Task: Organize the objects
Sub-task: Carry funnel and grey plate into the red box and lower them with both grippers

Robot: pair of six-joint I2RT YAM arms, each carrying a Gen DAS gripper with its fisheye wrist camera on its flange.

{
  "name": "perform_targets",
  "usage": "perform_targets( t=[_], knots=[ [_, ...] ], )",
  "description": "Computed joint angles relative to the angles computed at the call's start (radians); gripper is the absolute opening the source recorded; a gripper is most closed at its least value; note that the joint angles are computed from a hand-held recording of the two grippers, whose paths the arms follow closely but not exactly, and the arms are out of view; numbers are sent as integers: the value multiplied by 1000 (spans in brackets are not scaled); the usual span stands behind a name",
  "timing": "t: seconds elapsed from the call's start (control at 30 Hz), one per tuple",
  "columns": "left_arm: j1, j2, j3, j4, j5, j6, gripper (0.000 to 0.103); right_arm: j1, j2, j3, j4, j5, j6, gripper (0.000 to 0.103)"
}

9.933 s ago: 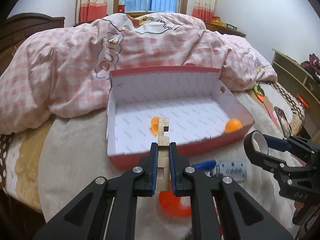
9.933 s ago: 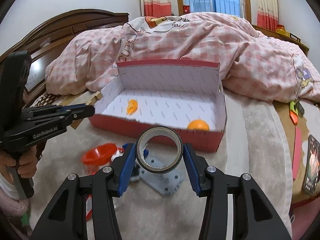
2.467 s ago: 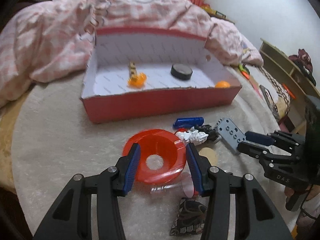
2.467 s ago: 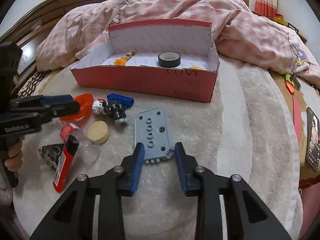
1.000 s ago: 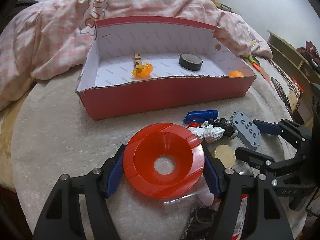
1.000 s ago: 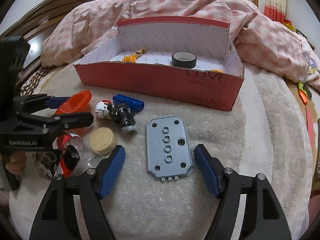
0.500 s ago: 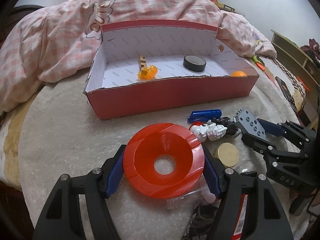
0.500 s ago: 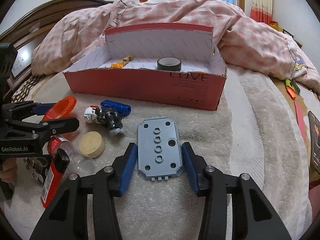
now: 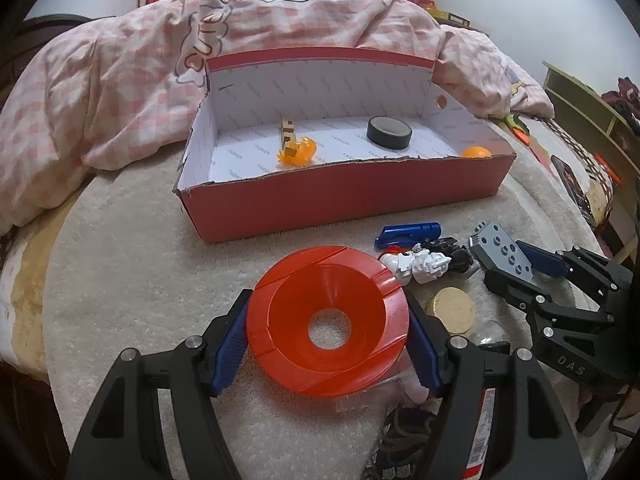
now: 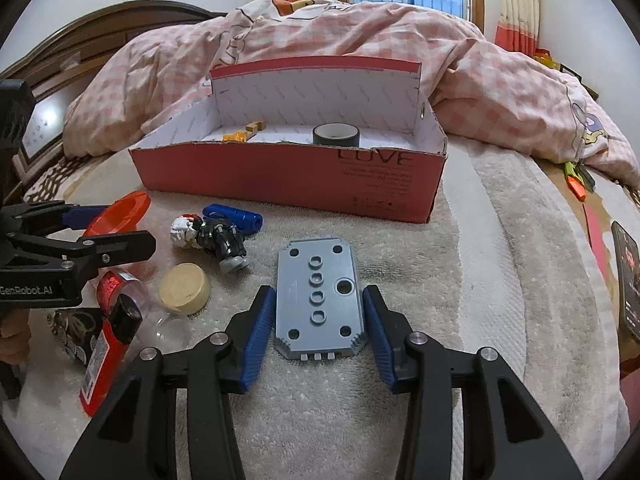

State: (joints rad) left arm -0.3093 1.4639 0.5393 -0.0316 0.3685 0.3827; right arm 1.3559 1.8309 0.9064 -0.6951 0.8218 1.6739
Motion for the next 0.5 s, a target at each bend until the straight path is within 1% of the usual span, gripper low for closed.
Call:
perform_targets(
  t=[0.23,0.37,0.5],
  knots=[
    [11,-50,15,-46,41,-3,70,30,-41,-26,0,20,55,45],
    [5,-74,43,-77,64,-4,70,35,-100,-55,28,17,52,45],
    [-10,-61,92,-103,70,-18,70,30,-168,-63,13,31,25,45]
  ],
)
